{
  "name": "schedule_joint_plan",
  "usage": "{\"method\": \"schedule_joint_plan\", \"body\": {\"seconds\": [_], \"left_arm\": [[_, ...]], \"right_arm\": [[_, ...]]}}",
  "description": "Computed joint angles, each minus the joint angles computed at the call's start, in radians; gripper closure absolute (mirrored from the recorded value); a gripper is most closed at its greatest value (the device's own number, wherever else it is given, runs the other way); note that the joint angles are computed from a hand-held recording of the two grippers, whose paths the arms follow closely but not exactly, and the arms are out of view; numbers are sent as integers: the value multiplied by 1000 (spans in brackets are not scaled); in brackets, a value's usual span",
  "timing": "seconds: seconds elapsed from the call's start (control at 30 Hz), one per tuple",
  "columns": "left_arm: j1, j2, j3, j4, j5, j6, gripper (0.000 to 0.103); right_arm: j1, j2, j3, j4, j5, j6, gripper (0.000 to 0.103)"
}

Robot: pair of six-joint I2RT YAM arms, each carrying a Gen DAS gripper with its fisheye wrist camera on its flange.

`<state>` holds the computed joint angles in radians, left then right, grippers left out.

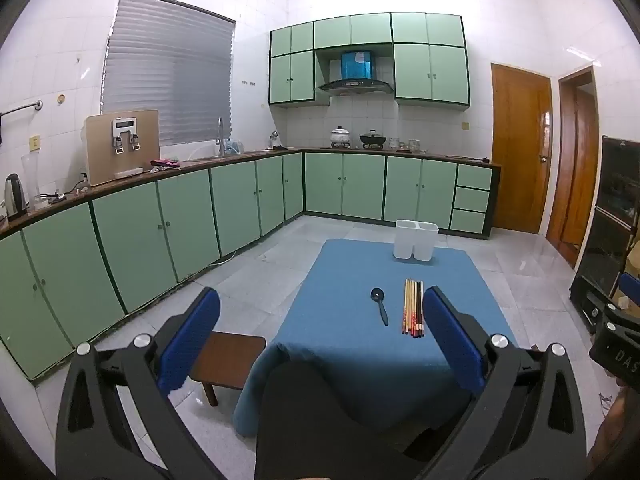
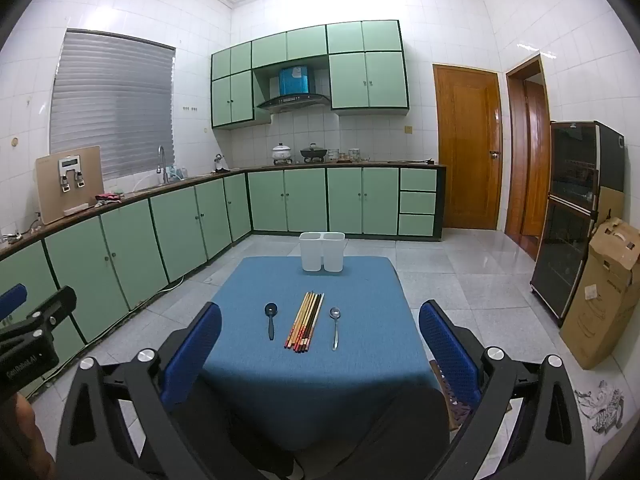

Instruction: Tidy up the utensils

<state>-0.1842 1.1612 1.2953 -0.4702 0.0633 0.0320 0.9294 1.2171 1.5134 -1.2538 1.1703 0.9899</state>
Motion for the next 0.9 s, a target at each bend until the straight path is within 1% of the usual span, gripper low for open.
{"method": "schedule_joint_plan", "body": {"seconds": [0.27,0.47,0.5,0.63,0.67,0.9], "left_arm": [[7,-5,7,-14,13,5,5],[-5,-1,4,-8,-2,3,5],[9,-9,-4,-7,12,6,5],[15,-15,-5,-14,19,7,5],[7,-10,-8,-3,9,6,5],[11,-17,-11,-9,14,5,5]], "right_arm": [[3,3,2,-3,1,2,6],[2,2,3,-7,1,6,6],[1,3,3,-6,1,6,6],[1,3,3,-5,0,5,6],[2,3,3,-6,1,6,6],[1,3,2,-3,0,5,6]]}}
